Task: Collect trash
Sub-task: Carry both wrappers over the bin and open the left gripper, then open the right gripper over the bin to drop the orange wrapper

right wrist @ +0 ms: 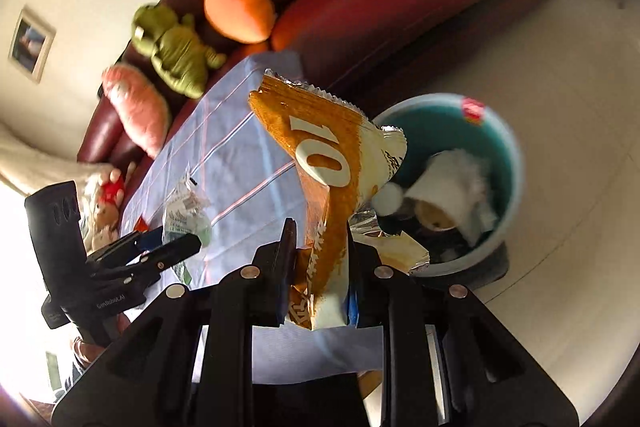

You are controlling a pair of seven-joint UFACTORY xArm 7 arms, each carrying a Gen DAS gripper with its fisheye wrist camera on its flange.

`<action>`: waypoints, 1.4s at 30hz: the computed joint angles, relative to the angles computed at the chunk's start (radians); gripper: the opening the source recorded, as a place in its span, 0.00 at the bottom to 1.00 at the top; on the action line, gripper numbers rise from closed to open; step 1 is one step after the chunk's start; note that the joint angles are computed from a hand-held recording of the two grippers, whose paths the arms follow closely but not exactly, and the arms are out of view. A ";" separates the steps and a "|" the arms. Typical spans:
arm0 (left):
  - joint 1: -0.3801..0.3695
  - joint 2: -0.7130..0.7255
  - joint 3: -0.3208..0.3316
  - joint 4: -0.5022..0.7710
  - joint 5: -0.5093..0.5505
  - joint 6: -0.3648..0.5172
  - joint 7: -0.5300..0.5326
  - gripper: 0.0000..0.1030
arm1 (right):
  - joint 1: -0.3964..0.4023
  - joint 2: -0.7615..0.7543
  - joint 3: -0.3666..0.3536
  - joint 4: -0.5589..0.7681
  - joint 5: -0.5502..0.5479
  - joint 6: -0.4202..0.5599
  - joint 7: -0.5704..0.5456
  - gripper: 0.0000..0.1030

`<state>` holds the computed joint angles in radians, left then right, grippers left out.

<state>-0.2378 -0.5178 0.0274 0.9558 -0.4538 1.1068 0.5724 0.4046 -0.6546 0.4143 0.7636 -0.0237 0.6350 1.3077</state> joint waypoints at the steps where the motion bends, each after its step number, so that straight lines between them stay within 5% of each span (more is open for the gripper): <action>1: -0.007 0.008 -0.011 0.004 -0.003 -0.005 -0.005 0.56 | 0.003 -0.031 -0.011 -0.025 0.005 0.001 0.004 0.19; 19: -0.108 0.269 -0.150 0.092 0.022 -0.160 -0.145 0.57 | -0.019 -0.076 -0.097 -0.135 0.088 -0.021 -0.044 0.20; 25: -0.115 0.338 -0.162 0.134 0.025 -0.210 -0.171 0.86 | -0.025 -0.044 -0.113 -0.141 0.103 -0.031 -0.063 0.20; 42: -0.080 0.238 -0.109 0.066 -0.014 -0.184 -0.130 0.91 | 0.000 0.104 -0.134 -0.093 0.129 -0.096 -0.126 0.24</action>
